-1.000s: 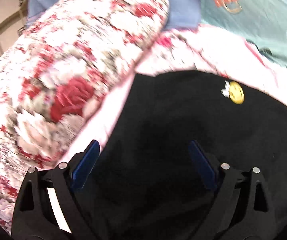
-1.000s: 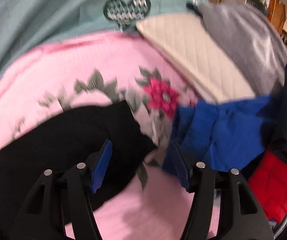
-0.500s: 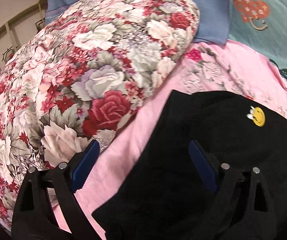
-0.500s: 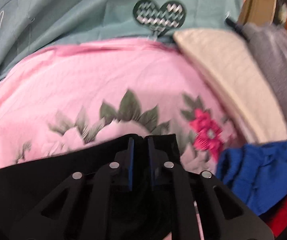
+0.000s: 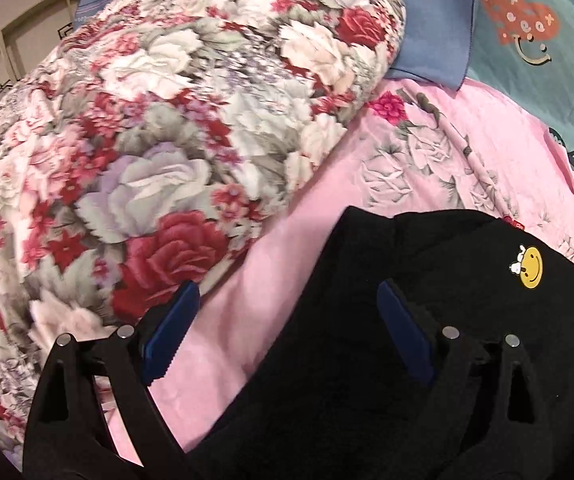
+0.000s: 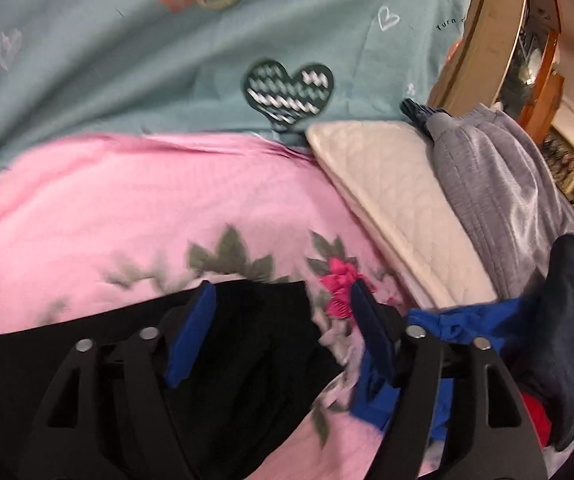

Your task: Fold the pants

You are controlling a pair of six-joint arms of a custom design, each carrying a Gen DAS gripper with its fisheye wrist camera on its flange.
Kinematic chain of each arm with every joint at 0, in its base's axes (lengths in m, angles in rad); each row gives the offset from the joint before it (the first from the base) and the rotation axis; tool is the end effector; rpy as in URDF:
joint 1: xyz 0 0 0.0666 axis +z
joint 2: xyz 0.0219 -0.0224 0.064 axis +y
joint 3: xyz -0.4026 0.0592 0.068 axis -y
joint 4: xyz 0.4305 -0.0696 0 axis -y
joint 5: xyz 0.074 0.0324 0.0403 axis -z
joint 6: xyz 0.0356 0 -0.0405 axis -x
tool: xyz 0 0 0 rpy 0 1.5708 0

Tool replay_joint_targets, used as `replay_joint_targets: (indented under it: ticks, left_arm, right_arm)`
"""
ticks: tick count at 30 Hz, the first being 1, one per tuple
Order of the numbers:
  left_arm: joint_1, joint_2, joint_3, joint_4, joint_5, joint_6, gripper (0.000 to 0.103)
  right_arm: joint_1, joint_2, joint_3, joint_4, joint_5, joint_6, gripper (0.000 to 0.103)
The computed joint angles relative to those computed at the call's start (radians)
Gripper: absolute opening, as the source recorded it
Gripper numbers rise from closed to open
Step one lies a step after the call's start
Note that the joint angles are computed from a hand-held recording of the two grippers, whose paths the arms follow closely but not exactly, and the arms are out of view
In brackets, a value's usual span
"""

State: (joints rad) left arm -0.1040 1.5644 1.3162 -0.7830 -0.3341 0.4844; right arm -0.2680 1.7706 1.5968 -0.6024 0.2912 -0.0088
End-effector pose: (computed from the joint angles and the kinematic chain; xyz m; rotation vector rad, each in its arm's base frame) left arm 0.5579 -0.0469 0.3354 -0.5931 2.4575 0.2050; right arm 0.6428 -0.1875 0.3614 0.4673 2.3069 -0.4690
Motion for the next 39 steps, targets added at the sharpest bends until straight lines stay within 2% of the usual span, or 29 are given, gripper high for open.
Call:
replay_joint_targets:
  ticks: [4,6,10,13,14,15,16,17,19,21,23,25,27,29,31,33,34,35,37,39]
  left_arm:
    - [-0.003,0.046,0.045,0.012,0.06,-0.018,0.092]
    - [-0.004,0.075,0.072,0.024,0.079,-0.066,0.092]
    - [0.001,0.132,0.118,0.025,0.043,-0.109,0.092]
    - [0.023,0.156,0.136,0.019,0.095,-0.075,0.09]
    - [0.028,0.162,0.138,0.019,0.117,-0.071,0.081]
    - [0.029,0.167,0.14,0.018,0.131,-0.08,0.07]
    - [0.028,0.171,0.142,0.018,0.165,-0.101,0.046]
    - [0.018,0.171,0.14,0.022,0.164,-0.127,0.039]
    - [-0.014,0.163,0.128,0.044,0.083,-0.187,0.036]
    - [-0.049,0.153,0.112,0.074,-0.019,-0.254,0.034]
    - [-0.064,0.145,0.108,0.09,-0.073,-0.28,0.033]
    - [-0.07,0.124,0.101,0.12,-0.105,-0.274,0.033]
    - [-0.055,0.104,0.105,0.125,-0.094,-0.225,0.033]
    - [-0.036,0.127,0.143,0.09,-0.076,-0.181,0.033]
    - [-0.031,0.162,0.172,0.052,-0.092,-0.158,0.034]
    - [-0.021,0.209,0.202,0.012,-0.076,-0.132,0.036]
    - [-0.014,0.227,0.207,0.004,-0.059,-0.115,0.04]
    - [-0.012,0.233,0.206,0.01,-0.056,-0.108,0.052]
    - [-0.02,0.227,0.186,0.03,-0.15,-0.101,0.075]
    - [-0.012,0.202,0.166,0.033,-0.104,-0.109,0.075]
  right_arm:
    - [0.009,-0.114,-0.117,0.034,-0.152,-0.017,0.074]
    - [0.015,-0.154,-0.159,0.03,-0.267,-0.042,0.074]
    - [0.046,-0.212,-0.226,0.01,-0.435,-0.062,0.074]
    - [0.085,-0.246,-0.269,0.001,-0.481,-0.057,0.074]
    - [0.092,-0.252,-0.278,0.002,-0.492,-0.05,0.074]
    - [0.108,-0.26,-0.291,0.007,-0.482,-0.046,0.074]
    - [0.12,-0.271,-0.306,0.021,-0.466,-0.041,0.074]
    - [0.13,-0.281,-0.319,0.036,-0.44,-0.037,0.074]
    - [0.163,-0.298,-0.342,0.08,-0.336,-0.009,0.074]
    - [0.177,-0.299,-0.345,0.087,-0.325,0.007,0.074]
    - [0.19,-0.292,-0.339,0.081,-0.316,0.009,0.074]
    - [0.2,-0.292,-0.342,0.091,-0.314,0.017,0.074]
    - [0.208,-0.288,-0.338,0.091,-0.306,0.022,0.074]
    - [0.21,-0.279,-0.329,0.089,-0.316,0.016,0.074]
    - [0.208,-0.263,-0.316,0.082,-0.323,0.006,0.074]
    - [0.206,-0.23,-0.297,0.08,-0.314,0.015,0.084]
    - [0.208,-0.211,-0.29,0.085,-0.278,0.019,0.089]
    - [0.208,-0.19,-0.275,0.071,-0.252,0.023,0.09]
    - [0.196,-0.127,-0.225,0.009,-0.213,0.018,0.09]
    - [0.166,-0.063,-0.166,-0.079,-0.201,-0.033,0.09]
